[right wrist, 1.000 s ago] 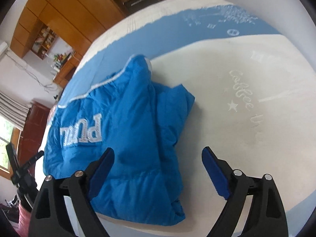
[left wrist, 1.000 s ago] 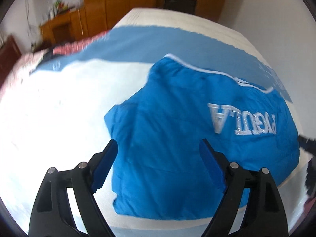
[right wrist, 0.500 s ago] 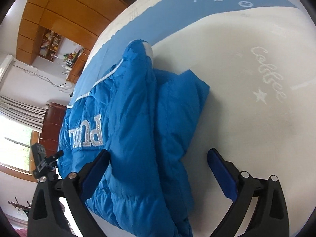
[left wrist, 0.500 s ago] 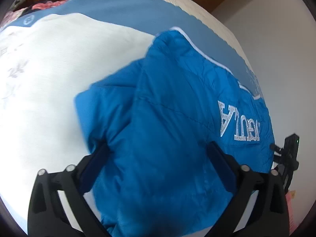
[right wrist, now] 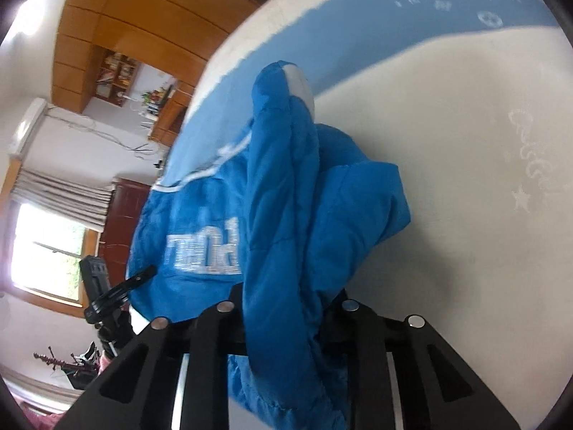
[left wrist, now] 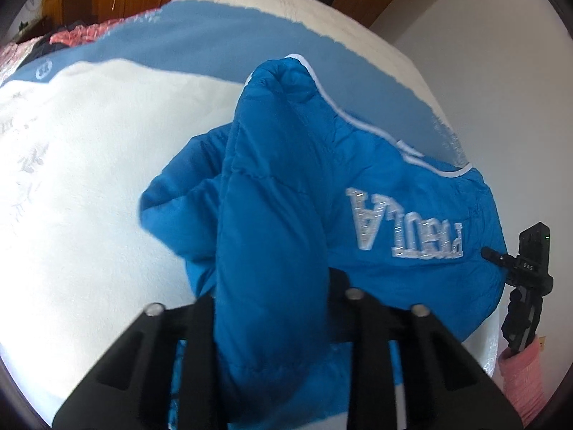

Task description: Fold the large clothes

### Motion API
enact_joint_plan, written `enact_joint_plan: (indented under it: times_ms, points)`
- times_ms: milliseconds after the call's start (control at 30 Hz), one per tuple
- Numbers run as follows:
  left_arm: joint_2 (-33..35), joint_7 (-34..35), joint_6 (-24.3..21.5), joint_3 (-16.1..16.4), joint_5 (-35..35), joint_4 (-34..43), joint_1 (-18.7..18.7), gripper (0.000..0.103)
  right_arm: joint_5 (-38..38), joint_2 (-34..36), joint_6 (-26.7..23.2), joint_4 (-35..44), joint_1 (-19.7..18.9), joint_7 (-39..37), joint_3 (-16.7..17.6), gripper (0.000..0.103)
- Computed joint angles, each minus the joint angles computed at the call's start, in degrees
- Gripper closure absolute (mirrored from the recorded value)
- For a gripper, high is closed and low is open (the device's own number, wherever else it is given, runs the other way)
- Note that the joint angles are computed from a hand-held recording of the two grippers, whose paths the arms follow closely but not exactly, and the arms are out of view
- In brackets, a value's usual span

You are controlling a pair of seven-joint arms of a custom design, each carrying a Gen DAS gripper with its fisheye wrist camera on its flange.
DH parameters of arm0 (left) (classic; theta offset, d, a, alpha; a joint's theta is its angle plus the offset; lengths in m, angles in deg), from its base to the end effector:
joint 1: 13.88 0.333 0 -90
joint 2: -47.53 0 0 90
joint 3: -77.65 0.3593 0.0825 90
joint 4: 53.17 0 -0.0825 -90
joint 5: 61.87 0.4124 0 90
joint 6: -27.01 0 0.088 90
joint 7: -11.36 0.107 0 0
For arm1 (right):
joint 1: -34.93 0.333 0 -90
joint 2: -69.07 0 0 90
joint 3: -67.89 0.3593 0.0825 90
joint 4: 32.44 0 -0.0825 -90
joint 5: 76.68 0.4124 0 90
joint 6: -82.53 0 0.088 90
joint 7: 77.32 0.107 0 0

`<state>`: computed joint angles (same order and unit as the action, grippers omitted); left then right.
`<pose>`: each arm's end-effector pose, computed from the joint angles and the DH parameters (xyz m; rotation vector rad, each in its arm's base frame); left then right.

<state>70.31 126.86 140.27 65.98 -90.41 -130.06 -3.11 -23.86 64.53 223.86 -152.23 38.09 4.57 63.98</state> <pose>0.7458 -0.0115 0.5758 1.7375 -2.3341 0.8944 0.5877 -0.0101 0.5382 -1.1961 1.9825 0.1918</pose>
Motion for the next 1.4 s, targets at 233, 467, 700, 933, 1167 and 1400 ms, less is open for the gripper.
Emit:
enact_joint_plan:
  times_ms: [233, 467, 700, 933, 1167, 1400]
  points:
    - [-7.63, 4.62, -1.89, 0.7, -5.73, -4.85, 1.9, 0.088, -6.13, -8.84, -0.36, -3.01, 1.98, 2.77, 1.04, 0.082]
    - [-17.9, 8.94, -6.76, 5.93, -6.72, -13.66, 2.49, 0.088, -6.79, -17.62, -1.01, -10.22, 5.4, 5.97, 1.4, 0.082]
    - [-24.73, 9.37, -8.32, 11.18, -5.01, -24.3, 1.85, 0.087, -9.17, -21.3, -0.5, -16.75, 7.25, 11.16, 2.49, 0.082]
    - [-25.93, 7.85, -3.07, 13.07, -5.66, -32.31, 1.16, 0.075, -10.04, -19.17, 0.76, -20.43, 7.35, 15.39, 1.68, 0.079]
    - [-27.11, 10.25, 6.24, 12.44, -4.77, -38.01, -0.27, 0.054, -5.01, -18.49, 6.64, -24.27, 8.95, 13.58, 1.43, 0.071]
    - [-28.53, 5.45, 5.37, 12.4, -1.34, -36.99, -1.36, 0.053, -28.66, -24.18, 1.38, -23.97, 1.21, 31.24, 10.25, 0.049]
